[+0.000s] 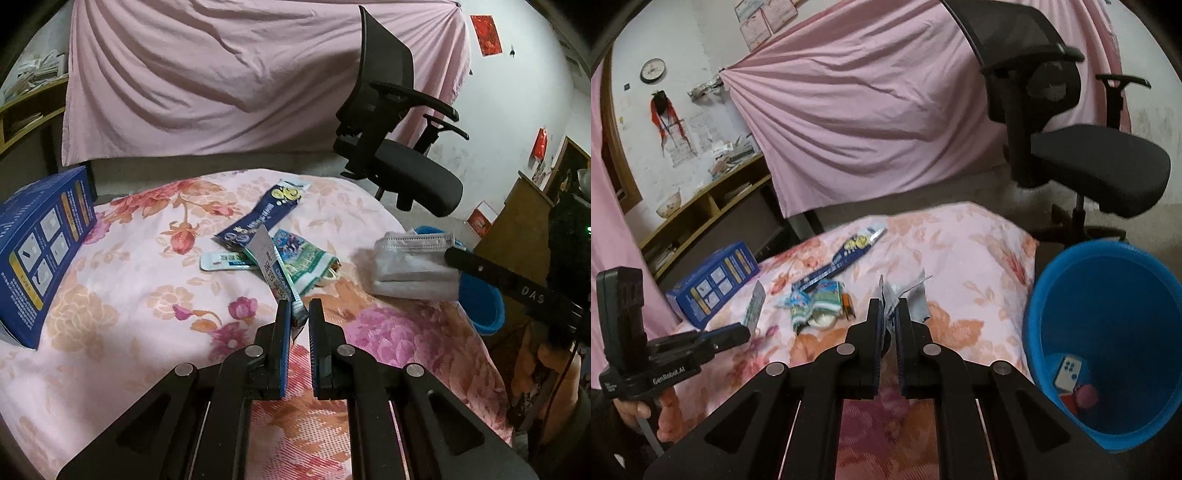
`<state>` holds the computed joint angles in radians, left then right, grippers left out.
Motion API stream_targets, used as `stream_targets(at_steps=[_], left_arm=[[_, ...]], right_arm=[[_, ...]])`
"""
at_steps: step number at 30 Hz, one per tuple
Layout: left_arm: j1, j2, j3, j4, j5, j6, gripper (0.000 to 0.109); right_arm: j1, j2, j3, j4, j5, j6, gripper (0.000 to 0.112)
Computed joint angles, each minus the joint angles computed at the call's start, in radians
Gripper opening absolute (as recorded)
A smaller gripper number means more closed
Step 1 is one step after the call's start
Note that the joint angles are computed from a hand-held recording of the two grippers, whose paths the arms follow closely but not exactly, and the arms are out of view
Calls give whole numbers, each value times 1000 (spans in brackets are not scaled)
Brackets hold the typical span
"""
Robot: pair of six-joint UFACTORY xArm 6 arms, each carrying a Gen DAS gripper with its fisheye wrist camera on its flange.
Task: Collect trash
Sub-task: 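Lift the white packet with left tool while right tool lifts the gray mask, then carry the white packet and gray mask over the blue bucket with both tools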
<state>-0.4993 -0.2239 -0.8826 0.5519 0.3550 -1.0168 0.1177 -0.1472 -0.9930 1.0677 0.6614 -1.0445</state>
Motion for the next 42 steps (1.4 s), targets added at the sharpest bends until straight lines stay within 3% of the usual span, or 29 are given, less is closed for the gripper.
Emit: stream_targets(at_steps=[3,5,6,13,17,24,30,32,37,42], left_arm=[[-9,14,-7,-23,9,20,7],[-12,23,-11,-43,11,37,7],[-11,26,-11,-53,10,46,7],[3,31,0,-126,-11,89,7],[12,27,12,-166,-26,112,7],[14,26,18,-212,-39,146,7],[9,25,9,-153,-33,104,7],[5,26,5,-135,-31,93,7],[-3,40,-28,-50,-34,33,7],[-7,73,-107,165,-62,-111,7]], right_arm=[[3,11,1,-74,-11,50,12],[11,8,10,-108,-35,69,41],[16,2,17,-106,-53,62,47],[60,12,0,-58,-133,-94,58],[75,67,-52,-117,-72,-101,64],[68,151,-122,-322,34,89,60],[52,140,-112,-325,60,102,33],[42,136,-112,-300,81,89,18],[31,94,-76,-209,68,14,10],[-22,-8,-8,159,40,-252,10]])
